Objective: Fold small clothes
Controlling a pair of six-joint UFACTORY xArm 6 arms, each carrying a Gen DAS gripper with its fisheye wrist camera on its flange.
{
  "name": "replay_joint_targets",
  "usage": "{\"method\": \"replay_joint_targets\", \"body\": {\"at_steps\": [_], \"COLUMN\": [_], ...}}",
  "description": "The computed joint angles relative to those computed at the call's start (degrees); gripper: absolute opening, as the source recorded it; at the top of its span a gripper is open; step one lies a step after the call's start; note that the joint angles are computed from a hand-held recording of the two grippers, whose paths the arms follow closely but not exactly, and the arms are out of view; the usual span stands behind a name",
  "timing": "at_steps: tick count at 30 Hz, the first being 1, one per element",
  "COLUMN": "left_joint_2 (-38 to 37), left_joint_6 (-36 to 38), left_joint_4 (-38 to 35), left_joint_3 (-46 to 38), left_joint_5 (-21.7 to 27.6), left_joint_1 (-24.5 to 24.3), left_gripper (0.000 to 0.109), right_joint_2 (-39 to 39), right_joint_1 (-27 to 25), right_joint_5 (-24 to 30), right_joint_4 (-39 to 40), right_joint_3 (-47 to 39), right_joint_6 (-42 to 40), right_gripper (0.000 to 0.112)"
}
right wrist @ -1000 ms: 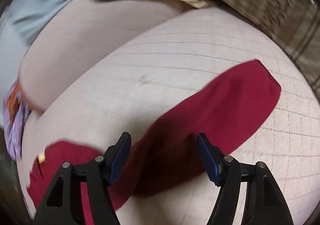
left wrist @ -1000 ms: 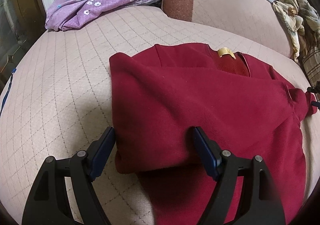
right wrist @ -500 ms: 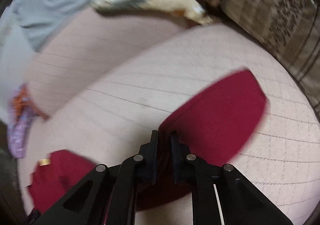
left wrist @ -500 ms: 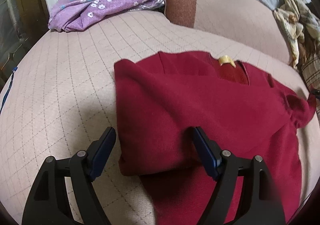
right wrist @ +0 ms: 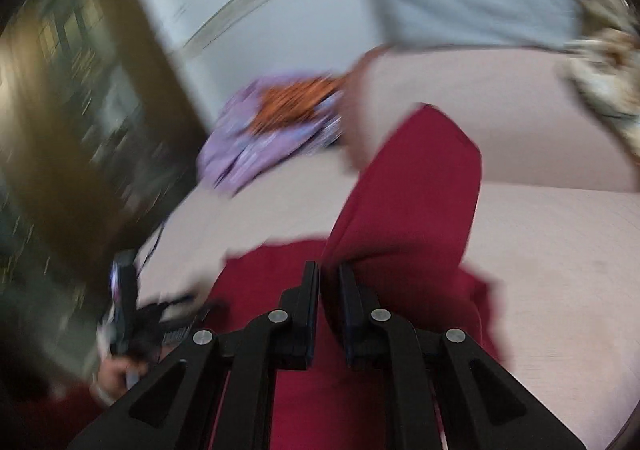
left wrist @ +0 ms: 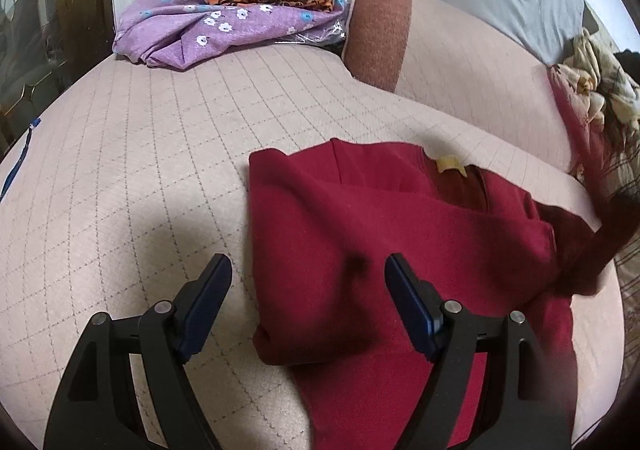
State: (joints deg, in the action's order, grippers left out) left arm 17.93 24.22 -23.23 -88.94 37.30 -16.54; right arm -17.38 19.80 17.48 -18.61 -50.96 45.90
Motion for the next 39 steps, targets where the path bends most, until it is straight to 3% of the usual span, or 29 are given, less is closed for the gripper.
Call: {"method": "replay_joint_targets", "body": {"at_steps": [4, 6, 8, 11, 14, 17, 20, 23, 29, 30, 31, 32, 33, 39], "left_joint_2": [0.4, 0.6, 0.6, 0.3, -0.1, 1.2, 4.6, 8.3, 14.1, 15.2, 16.8, 18.6, 19.2, 10.6], "left_joint_6": [1.1, 2.3, 3.7, 6.7, 11.1, 12.3, 9.5, 6.4, 2.8, 2.4, 2.0, 0.5, -0.4, 4.9], "left_joint_4": [-2.2, -3.8, -4.6, -5.6, -6.6, -6.7, -3.6, -0.1, 0.6, 0.3, -0.3, 1.1, 2.2, -8.1], "left_joint_3": [-1.0, -1.6, -1.7, -1.3, -0.9, -2.6, -6.9, -11.5, -19.4, -21.2, -24.0, -27.7, -29.0, -23.5], "left_joint_5": [0.8, 1.5, 1.8, 2.1, 1.7, 1.1, 3.1, 4.1, 6.6, 8.0, 10.5, 13.7, 14.5, 15.1], "left_joint_1": [0.4, 0.5, 0.3, -0.5, -1.6, -2.6, -3.4, -4.2, -5.6, -5.8, -6.0, -6.4, -6.6, -4.3], "left_gripper": [0.079, 0.079, 0.079, 0.079, 0.079, 0.079, 0.079, 0.079, 0.079, 0.075, 0.049, 0.011, 0.003, 0.003], "right_joint_2": [11.0, 12.7, 10.9, 4.3, -1.5, -8.0, -10.9, -12.2, -11.5, -11.9, -11.5, -11.1, -11.4, -13.2], "right_joint_1": [4.5, 4.8, 4.3, 3.3, 2.9, 1.1, -0.8, -4.1, -7.1, -7.3, -7.7, -8.2, -8.5, -9.5], "right_joint_5": [2.5, 5.2, 4.0, 1.4, 1.2, 2.7, 4.1, -0.1, -3.0, -2.8, -2.5, -2.0, -1.4, -0.9], "right_joint_4": [10.2, 14.1, 15.0, 13.0, 4.7, -4.4, -8.5, -7.9, -2.1, -1.8, -2.7, -4.7, -5.6, -4.8], "right_joint_3": [-4.1, -4.1, -0.9, 5.5, 9.6, 14.0, 15.6, 19.0, 21.4, 21.7, 21.4, 21.0, 21.1, 22.4], "right_joint_6": [-9.6, -11.1, -8.9, -4.2, 4.4, 13.9, 19.0, 22.2, 17.1, 16.5, 16.8, 18.1, 18.6, 17.9], "right_gripper": [0.013, 0.022, 0.04, 0.05, 0.061, 0.063, 0.064, 0.064, 0.065, 0.065, 0.065, 0.065, 0.065, 0.065]}}
